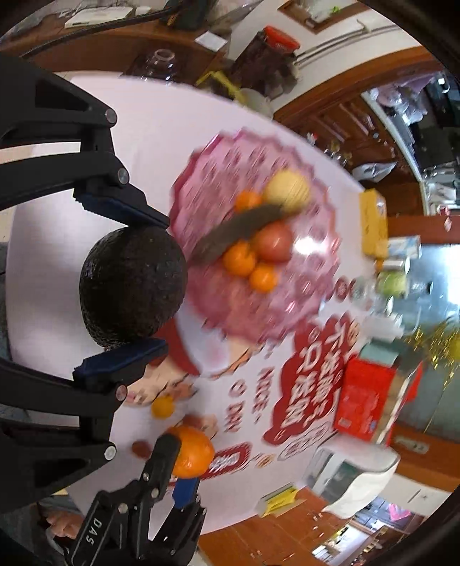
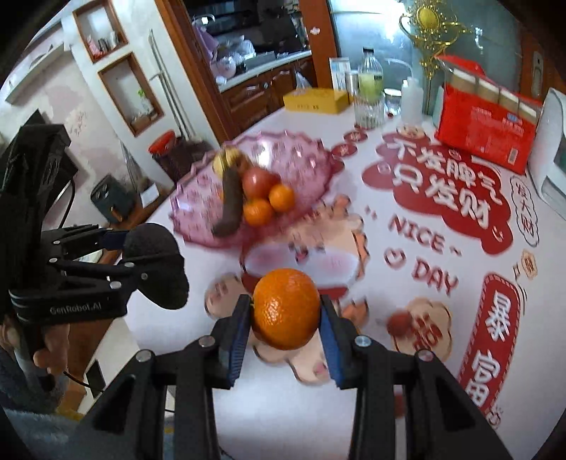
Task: Organize fruits
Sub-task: 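Carry avocado and orange into the pink bowl and open both tools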
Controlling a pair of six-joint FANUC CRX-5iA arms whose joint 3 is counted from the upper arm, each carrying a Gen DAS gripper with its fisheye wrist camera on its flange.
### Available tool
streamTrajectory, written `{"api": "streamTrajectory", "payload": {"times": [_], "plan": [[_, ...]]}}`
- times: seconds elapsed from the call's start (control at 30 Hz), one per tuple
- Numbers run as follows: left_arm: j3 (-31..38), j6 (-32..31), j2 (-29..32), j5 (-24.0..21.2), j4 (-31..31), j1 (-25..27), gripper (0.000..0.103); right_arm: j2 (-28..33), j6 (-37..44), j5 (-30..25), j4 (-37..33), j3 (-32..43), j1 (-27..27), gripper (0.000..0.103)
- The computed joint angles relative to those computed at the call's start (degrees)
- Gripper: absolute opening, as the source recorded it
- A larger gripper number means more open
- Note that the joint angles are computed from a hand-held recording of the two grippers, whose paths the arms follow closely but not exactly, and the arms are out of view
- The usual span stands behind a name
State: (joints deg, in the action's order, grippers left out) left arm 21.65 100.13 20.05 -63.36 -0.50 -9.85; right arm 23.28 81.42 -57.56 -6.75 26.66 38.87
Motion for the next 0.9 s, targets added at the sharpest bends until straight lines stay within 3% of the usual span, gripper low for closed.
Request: {"api": "streamTrajectory", "payload": {"times": [0.37, 0.9], "plan": [[8.5, -8.5, 6.9, -1.4, 0.9, 8.8, 0.061, 13.9, -14.0, 0.3, 7.4, 17.0, 2.5, 0.038], [18.7, -15.2, 18.5, -5.9, 4.4, 10.6, 0.061, 32.2, -20.4, -15.3, 11.1, 42.8, 3.6, 0.038]]}}
